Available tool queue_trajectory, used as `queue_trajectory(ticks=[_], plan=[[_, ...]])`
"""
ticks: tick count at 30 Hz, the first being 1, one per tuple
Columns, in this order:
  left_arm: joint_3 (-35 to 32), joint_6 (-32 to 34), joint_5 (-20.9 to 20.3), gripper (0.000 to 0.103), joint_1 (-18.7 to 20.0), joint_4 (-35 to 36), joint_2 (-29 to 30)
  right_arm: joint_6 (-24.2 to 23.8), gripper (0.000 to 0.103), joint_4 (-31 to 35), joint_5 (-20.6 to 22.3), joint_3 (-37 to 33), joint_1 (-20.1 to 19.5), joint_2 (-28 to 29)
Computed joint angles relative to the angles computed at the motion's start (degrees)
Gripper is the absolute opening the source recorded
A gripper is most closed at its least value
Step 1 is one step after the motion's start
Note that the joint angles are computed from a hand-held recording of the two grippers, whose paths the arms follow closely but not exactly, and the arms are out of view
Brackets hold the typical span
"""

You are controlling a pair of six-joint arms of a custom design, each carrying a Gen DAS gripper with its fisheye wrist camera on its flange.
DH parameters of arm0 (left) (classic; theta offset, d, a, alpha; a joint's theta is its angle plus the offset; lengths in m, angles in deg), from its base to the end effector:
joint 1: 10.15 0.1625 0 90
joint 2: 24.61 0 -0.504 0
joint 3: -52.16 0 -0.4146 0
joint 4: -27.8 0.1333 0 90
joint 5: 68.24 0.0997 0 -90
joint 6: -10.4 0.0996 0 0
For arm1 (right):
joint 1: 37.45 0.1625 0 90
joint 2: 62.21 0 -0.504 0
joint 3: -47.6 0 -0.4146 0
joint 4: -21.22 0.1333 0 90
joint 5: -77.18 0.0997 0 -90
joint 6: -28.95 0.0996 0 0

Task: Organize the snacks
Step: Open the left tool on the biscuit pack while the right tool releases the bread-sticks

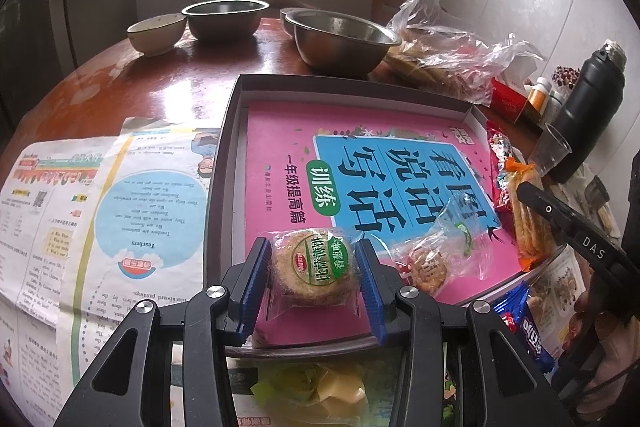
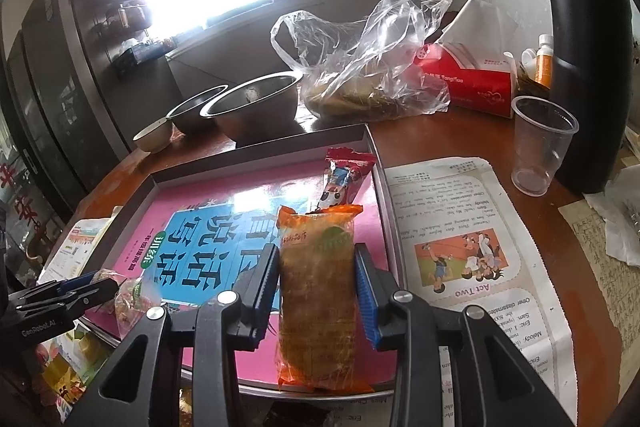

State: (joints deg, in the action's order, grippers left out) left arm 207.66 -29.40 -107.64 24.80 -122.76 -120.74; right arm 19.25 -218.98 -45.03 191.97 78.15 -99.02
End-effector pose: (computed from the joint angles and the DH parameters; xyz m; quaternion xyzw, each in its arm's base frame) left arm -0.0914 -0.3204 0.2457 0.1156 0.8966 -0.3210 0.2822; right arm 0.2490 -0.3341 0.0747 0.1753 -0.8835 0.3817 0.2076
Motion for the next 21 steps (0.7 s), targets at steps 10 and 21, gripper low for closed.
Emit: queue_trajectory(ticks=[10, 21], plan=[[-0.12, -0.24, -0.38, 0.046, -0.14, 0.77, -0.59, 0.12, 0.042, -0.84, 0.09, 0.38, 0.64, 0.2], [-0.41, -0.95, -0.43, 0.052, -0.87, 3.05, -2.31, 0.25, 0.046, -0.97, -1.13, 0.54, 1.75, 0.13]])
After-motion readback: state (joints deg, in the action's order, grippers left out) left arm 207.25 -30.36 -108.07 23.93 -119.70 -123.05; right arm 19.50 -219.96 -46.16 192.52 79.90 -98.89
